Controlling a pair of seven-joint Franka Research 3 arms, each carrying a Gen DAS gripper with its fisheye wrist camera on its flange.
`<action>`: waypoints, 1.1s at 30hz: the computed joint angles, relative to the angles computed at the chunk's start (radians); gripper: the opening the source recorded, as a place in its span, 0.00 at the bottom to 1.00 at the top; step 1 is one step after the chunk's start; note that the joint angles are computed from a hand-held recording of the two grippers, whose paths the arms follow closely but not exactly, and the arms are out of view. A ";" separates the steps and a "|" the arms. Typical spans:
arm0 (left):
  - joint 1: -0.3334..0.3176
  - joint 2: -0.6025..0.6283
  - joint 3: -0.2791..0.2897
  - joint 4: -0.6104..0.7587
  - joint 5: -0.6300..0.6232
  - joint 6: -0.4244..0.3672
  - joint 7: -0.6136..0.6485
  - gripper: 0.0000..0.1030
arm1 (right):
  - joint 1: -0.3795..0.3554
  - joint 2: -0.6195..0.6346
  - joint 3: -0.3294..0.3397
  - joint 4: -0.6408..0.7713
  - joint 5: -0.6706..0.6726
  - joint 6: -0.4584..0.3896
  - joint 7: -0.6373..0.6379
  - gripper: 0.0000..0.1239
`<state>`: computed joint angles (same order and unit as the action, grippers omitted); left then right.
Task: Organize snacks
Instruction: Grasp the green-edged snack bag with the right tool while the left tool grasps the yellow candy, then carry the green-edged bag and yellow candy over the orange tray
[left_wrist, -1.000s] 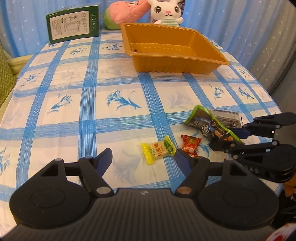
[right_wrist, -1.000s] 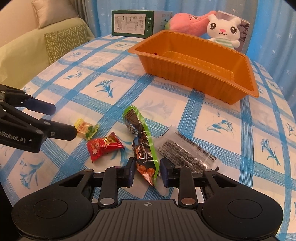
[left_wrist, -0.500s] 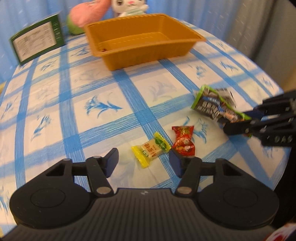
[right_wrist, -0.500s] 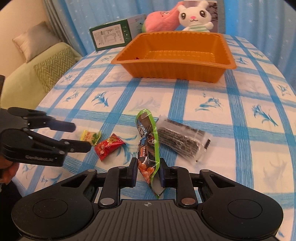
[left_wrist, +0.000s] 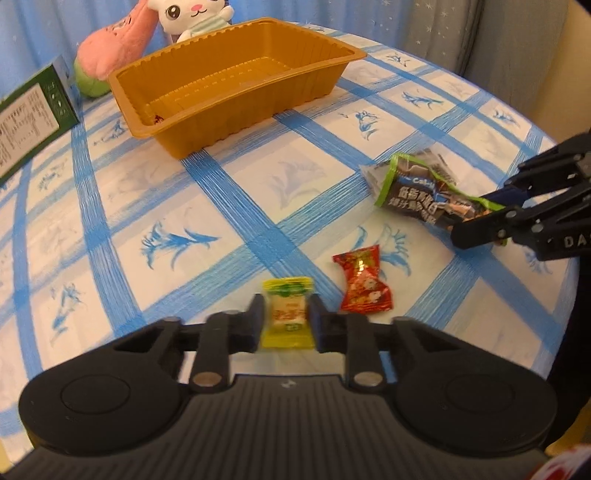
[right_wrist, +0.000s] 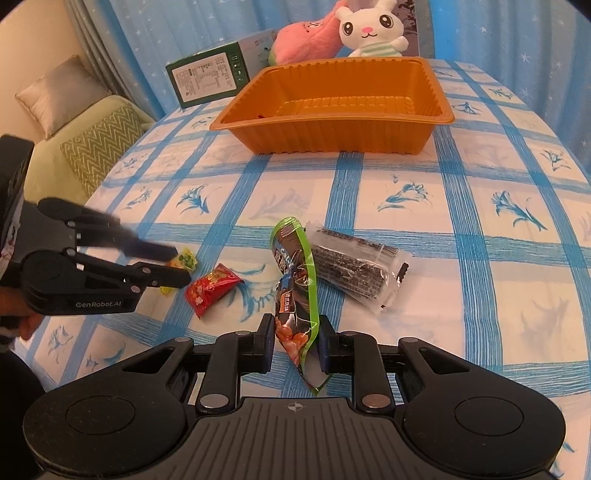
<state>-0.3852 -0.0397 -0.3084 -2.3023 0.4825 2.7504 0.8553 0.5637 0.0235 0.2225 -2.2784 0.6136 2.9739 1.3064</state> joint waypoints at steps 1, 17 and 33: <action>-0.001 0.001 -0.005 0.007 0.021 -0.015 -0.034 0.18 | 0.000 0.000 0.000 0.000 0.006 0.001 0.001 0.19; -0.038 -0.072 -0.059 0.022 0.200 -0.162 -0.571 0.17 | 0.018 -0.063 -0.007 -0.029 0.081 0.035 0.000 0.19; -0.060 -0.097 -0.085 0.079 0.232 -0.228 -0.673 0.17 | 0.020 -0.150 -0.021 -0.079 -0.032 0.058 0.148 0.19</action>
